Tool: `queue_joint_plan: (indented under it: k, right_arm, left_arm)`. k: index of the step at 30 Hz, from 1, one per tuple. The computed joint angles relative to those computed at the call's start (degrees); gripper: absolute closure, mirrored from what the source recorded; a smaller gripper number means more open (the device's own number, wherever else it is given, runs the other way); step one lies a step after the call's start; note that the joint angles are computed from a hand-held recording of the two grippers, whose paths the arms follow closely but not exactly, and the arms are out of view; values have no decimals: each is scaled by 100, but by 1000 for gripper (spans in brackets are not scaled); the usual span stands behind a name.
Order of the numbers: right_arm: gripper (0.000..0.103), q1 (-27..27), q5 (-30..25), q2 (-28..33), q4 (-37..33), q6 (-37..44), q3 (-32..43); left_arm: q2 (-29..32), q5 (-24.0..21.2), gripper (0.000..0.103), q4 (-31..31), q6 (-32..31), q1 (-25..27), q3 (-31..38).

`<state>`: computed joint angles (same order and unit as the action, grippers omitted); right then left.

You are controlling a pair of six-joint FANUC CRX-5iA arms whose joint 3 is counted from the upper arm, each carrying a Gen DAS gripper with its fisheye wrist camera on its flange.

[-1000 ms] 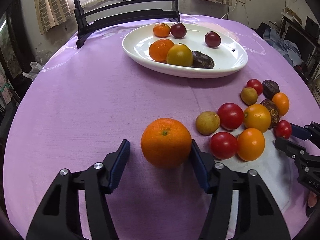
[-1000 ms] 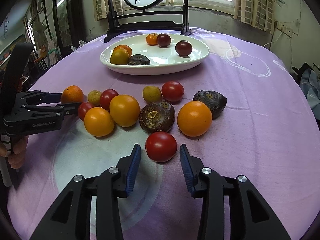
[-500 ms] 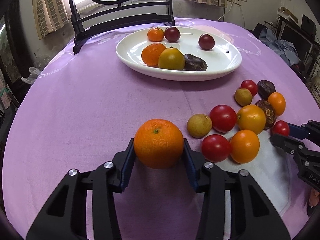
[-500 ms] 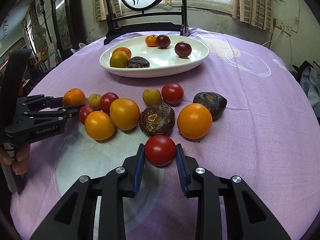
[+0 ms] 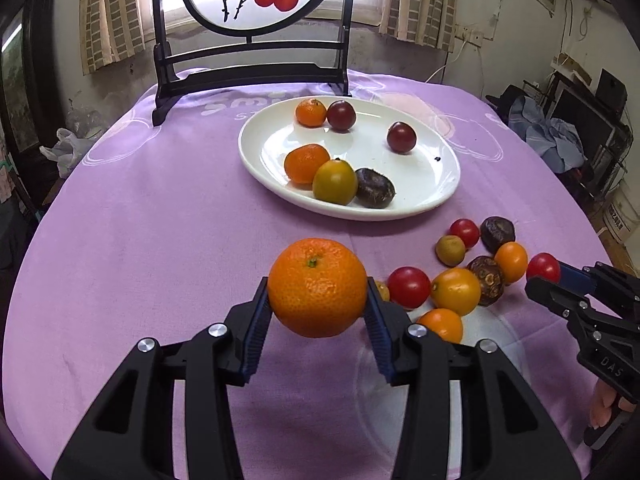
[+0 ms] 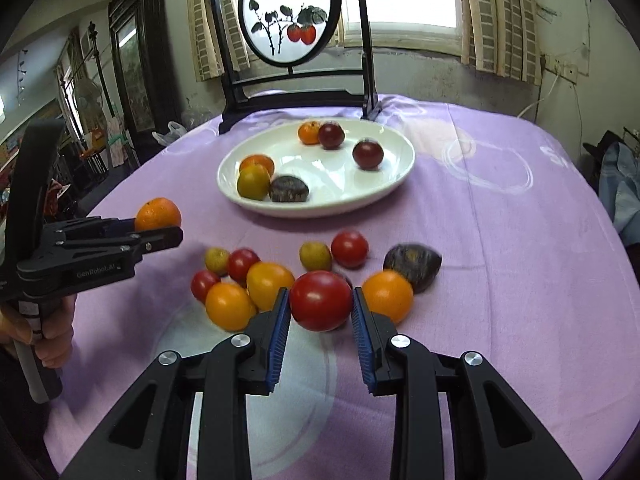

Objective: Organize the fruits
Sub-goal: 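Carry the mandarin and red tomato onto the white plate and open both tools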

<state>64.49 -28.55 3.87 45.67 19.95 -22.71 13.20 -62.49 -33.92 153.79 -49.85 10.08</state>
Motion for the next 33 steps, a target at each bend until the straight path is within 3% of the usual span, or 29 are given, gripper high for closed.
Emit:
queue_joint_plan:
  k: [7,13,21,24,26,28,33]
  right_arm:
    - [72,-277,-49,502,84,397,793]
    - [72,-478,-346,1270,-905,1301,1872]
    - [71,-590,-566,1832,-1570,2041,2566]
    - [62,-622,-560,1910,-1629,2103,2657]
    - [60,-632,-493,1890,-1635,2084,2627]
    - [60,-629,-443,1838,-1653,2097,2564]
    - [57,-625,-381,1643,-1720,1995,2352]
  left_arm:
    - [418,-268,59,23,-607,214,815]
    - [900,-419,59,38,-746,556,1448]
    - [1367,-572,59,290,-883,896,1886]
    - [1432,-545,58,304,-826,950,1955]
    - [1414,-550,47,274,-690,957,1961]
    - [1379,-561,43,213,-598,929,1946]
    - [1291,-719,43,-24,-531,735,1937]
